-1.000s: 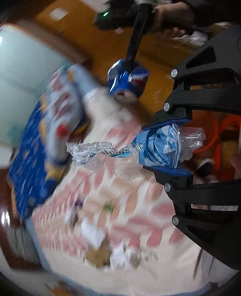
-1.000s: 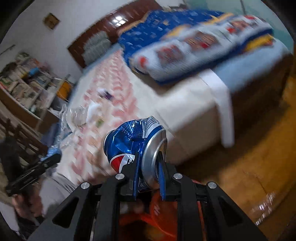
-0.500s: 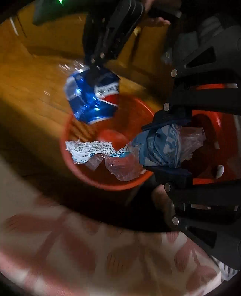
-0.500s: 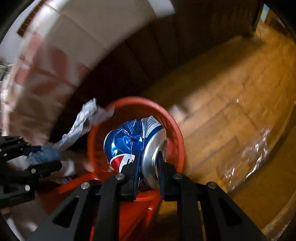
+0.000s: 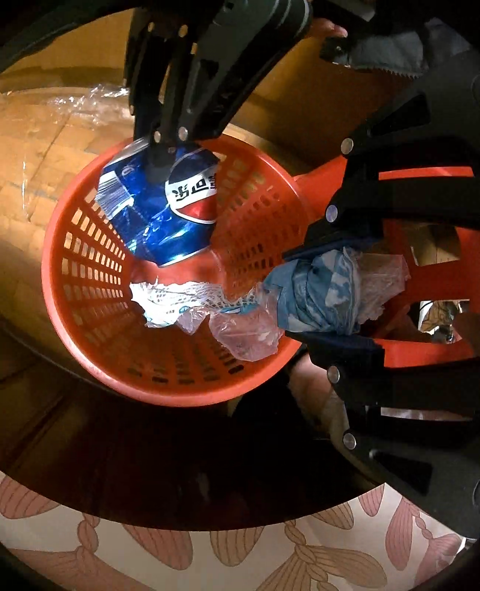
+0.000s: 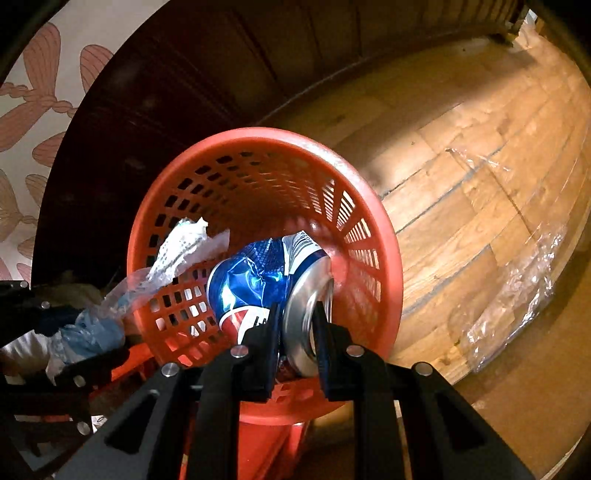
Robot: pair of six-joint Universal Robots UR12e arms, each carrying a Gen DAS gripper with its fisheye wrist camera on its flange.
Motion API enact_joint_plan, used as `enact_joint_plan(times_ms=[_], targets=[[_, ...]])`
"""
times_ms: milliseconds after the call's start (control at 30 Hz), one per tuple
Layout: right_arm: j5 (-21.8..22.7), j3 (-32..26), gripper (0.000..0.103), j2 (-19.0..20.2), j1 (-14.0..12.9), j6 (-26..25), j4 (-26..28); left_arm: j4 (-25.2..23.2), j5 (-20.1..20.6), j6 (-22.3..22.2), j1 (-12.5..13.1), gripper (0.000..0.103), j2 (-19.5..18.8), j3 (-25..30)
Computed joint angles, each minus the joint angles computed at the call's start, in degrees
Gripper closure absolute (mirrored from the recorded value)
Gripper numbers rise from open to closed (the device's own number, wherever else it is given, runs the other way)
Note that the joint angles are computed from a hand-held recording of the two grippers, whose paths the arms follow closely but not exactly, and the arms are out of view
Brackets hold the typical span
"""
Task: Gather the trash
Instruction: 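Carry the can and bag to the red wastebasket and open both tools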
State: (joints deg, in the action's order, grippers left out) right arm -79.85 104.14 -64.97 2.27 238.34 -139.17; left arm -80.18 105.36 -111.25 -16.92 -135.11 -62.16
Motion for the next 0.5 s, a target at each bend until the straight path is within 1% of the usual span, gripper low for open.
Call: enact_joint_plan(times_ms=[33, 67, 100, 133, 200, 267, 300, 333, 367, 400, 467, 500], targets=[[-0.3, -0.5, 0.085, 0.6, 0.3, 0.3, -0.1, 0.3, -0.2, 0.0, 0.0, 0.067, 0.1, -0.2], [-0.4, -0.7, 0.085, 0.7, 0.4, 0.4, 0.1, -0.9, -0.5, -0.1, 0.0, 0.067, -0.5, 1.6], [-0.3, -0.8, 0.084, 0.8, 0.5, 0.7, 0.2, -1.0, -0.9, -0.3, 0.1, 0.067, -0.5, 1.8], [-0.2, -1.1, 0.084, 1.0, 0.7, 1.1, 0.4, -0.4, -1.1, -0.5, 0.0, 0.067, -0.4, 1.0], [-0.4, -1.3, 0.083, 1.0, 0.7, 1.3, 1.4, -0.5, -1.2, -0.5, 0.1, 0.067, -0.4, 1.1], [-0.1, -1.6, 0.075, 0.9, 0.5, 1.1, 3.0, -0.7, -1.3, -0.5, 0.1, 0.067, -0.3, 1.2], [-0.2, -1.7, 0.069, 0.8, 0.5, 1.3, 3.5, -0.8, -1.4, -0.4, 0.1, 0.064, -0.4, 1.5], [-0.8, -1.8, 0.066, 0.6, 0.5, 1.3, 3.9, -1.3, -1.5, -0.5, 0.1, 0.064, -0.5, 1.7], [-1.3, -1.9, 0.065, 0.4, 0.4, 1.3, 4.6, -1.6, -1.6, -0.7, 0.1, 0.060, -0.5, 2.0], [-1.7, -2.1, 0.065, 0.2, 0.4, 1.2, 5.4, -1.6, -1.7, -0.6, 0.1, 0.051, -0.5, 2.1], [-2.8, -2.2, 0.065, -0.5, 0.2, 1.2, 6.5, -0.8, -1.9, -0.7, 0.2, 0.040, -0.3, 1.9], [-3.3, -2.3, 0.065, -0.8, 0.2, 1.1, 6.9, -1.0, -2.1, -0.9, 0.2, 0.040, -0.3, 2.1]])
